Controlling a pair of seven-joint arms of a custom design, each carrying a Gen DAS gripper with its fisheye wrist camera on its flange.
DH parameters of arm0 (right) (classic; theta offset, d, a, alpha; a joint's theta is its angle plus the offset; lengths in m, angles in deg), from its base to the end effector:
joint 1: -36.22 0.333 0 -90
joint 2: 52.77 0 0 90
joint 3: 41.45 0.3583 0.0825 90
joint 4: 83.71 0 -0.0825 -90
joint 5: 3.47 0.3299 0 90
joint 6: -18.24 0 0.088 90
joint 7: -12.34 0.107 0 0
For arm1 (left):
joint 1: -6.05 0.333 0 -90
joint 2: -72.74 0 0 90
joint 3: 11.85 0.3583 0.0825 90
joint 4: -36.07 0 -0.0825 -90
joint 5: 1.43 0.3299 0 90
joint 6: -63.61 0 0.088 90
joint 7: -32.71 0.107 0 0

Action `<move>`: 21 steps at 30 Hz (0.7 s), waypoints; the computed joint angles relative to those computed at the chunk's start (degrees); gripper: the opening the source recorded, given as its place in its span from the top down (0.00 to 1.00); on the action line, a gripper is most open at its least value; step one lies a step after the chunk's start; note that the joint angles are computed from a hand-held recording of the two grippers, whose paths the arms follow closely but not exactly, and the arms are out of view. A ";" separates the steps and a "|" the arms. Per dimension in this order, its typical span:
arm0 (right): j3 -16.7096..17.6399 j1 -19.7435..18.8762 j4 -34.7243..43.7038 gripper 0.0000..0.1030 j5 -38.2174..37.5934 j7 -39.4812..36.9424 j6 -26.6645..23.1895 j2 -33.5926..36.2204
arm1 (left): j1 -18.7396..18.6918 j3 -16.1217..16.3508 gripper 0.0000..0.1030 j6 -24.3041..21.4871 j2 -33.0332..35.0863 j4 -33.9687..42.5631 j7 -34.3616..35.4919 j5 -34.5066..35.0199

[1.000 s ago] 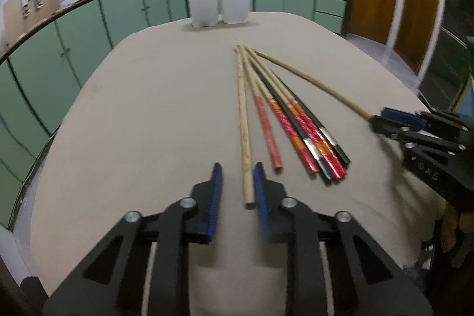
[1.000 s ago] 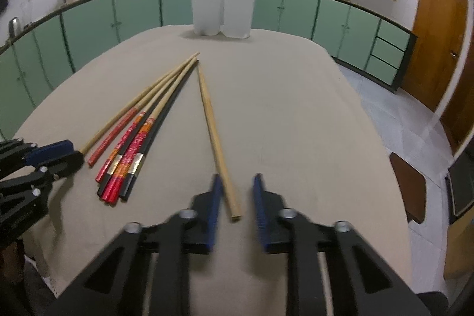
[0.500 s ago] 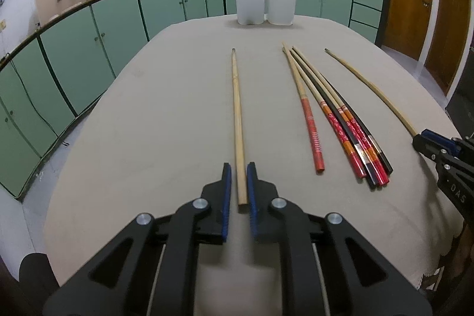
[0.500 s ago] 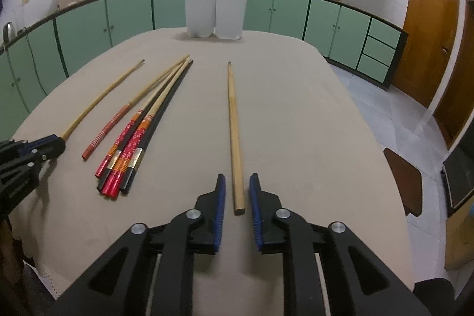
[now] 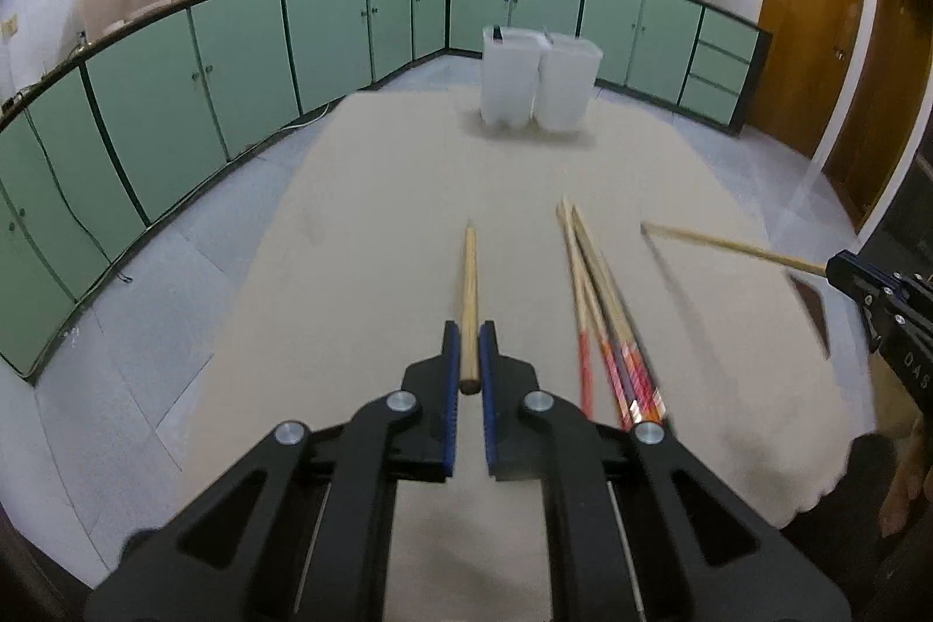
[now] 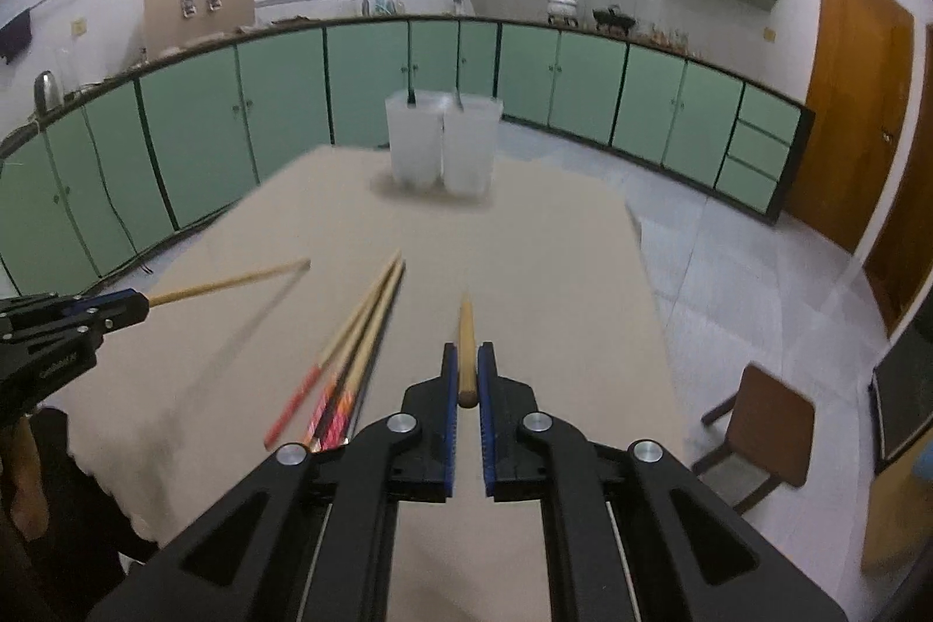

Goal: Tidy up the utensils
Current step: 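Carry both wooden chopsticks to the holder and lower them in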

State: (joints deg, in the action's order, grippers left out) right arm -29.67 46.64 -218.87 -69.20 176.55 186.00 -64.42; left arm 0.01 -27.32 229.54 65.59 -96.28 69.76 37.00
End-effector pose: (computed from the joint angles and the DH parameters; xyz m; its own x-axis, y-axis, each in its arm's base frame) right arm 0.3898 0.2286 0.5365 0.1335 -0.9903 0.0382 -0.5978 -0.1112 -0.7939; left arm 0.4351 -0.2174 0.5384 -0.0760 -0.9961 0.0447 -0.7134 0.0230 -0.7004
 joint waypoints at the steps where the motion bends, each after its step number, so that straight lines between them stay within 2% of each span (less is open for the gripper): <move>1: -0.87 0.84 1.13 0.93 2.88 -4.08 -0.39 -0.16 | -0.57 0.72 0.94 -0.44 -0.15 0.80 2.48 -2.16; 5: -4.27 4.48 6.71 0.93 20.35 -25.07 -2.15 2.27 | -2.66 2.97 0.94 -4.28 1.24 6.74 15.84 -11.93; 7: -6.51 7.30 11.69 0.93 33.90 -39.65 -5.23 5.17 | -3.77 4.00 0.94 -7.16 2.81 10.54 24.04 -19.15; 9: -6.83 7.64 16.65 0.93 41.40 -47.86 -8.54 7.89 | -4.23 4.87 0.94 -9.87 4.35 14.51 32.00 -26.67; 11: -7.12 7.76 22.10 0.93 49.30 -55.45 -12.75 10.60 | -3.92 5.06 0.94 -12.44 5.94 18.14 36.35 -30.18; 15: -7.12 7.30 33.23 0.93 56.89 -63.33 -21.26 15.52 | -3.21 5.12 0.94 -18.43 10.01 27.62 42.27 -34.65; 21: -7.70 7.49 44.19 0.93 59.37 -65.88 -28.51 19.87 | -3.10 5.12 0.94 -25.57 16.18 41.24 45.20 -35.64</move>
State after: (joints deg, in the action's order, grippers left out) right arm -37.37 54.13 -174.68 -9.83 110.66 157.49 -44.55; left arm -3.09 -22.20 203.97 81.77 -55.05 114.96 1.36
